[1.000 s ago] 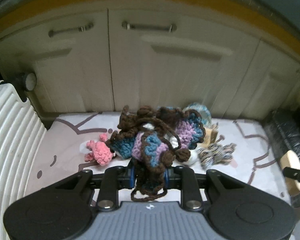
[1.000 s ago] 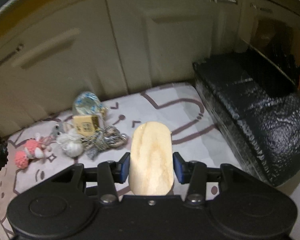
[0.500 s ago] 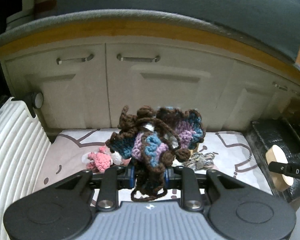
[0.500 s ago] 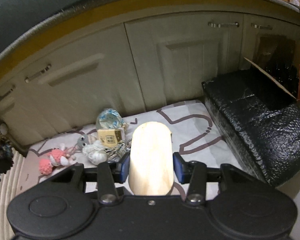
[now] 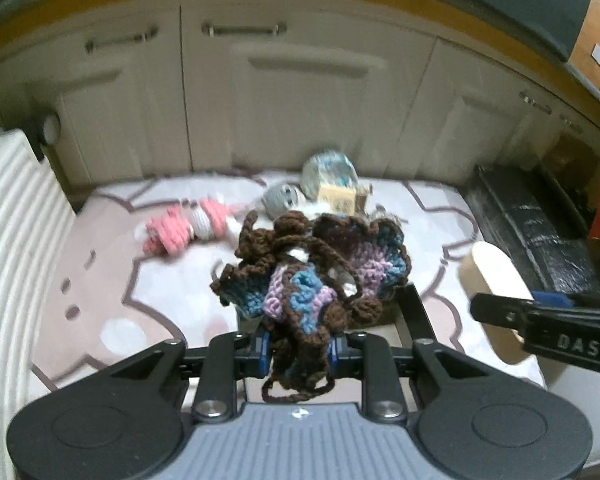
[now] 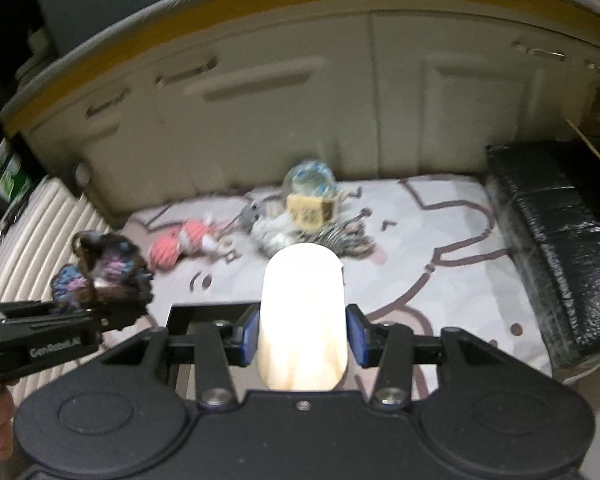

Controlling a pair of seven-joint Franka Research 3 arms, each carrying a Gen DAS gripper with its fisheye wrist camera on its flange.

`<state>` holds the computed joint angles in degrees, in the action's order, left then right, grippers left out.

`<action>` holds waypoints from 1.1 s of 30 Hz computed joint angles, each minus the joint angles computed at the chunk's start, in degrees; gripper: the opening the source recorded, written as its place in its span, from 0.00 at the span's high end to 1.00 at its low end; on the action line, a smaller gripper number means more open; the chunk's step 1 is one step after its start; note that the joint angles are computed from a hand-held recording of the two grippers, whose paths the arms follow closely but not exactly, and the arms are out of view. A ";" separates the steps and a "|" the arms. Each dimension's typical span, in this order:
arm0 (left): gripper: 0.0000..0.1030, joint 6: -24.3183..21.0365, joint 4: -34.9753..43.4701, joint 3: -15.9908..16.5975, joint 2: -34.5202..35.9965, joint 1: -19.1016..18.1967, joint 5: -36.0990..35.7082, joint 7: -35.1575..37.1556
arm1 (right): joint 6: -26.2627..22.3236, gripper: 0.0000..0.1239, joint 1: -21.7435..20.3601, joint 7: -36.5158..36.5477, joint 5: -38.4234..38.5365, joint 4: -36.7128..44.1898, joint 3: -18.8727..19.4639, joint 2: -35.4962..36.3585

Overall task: Organize objects
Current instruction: 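Carry both items over black box and release them inside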

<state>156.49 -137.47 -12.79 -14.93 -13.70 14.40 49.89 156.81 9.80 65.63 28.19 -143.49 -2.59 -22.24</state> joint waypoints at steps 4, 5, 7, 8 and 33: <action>0.74 -1.42 -0.13 0.88 0.74 -1.28 -3.34 2.20 | -2.03 0.63 0.18 -1.07 -0.56 0.19 -0.08 1.08; 0.74 -1.93 -0.04 1.02 0.98 -1.37 -3.99 2.53 | -2.62 0.63 0.00 -1.13 -0.97 0.37 0.02 1.49; 0.74 -3.23 0.26 1.31 1.67 -1.58 -5.58 3.25 | -4.19 0.63 -0.09 -1.51 -1.34 0.85 0.04 2.33; 0.74 -4.39 0.63 1.25 2.20 -1.51 -6.03 3.25 | -5.16 0.63 -0.12 -1.69 -1.48 1.21 0.06 2.84; 0.69 -11.26 3.74 0.55 6.58 -2.68 -16.59 9.18 | -13.72 0.63 -1.76 2.28 -6.46 4.37 1.79 8.33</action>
<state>145.23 -133.73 -12.25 -8.35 -16.37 -2.18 59.07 143.09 8.04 67.92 21.73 -139.12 -0.80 -13.91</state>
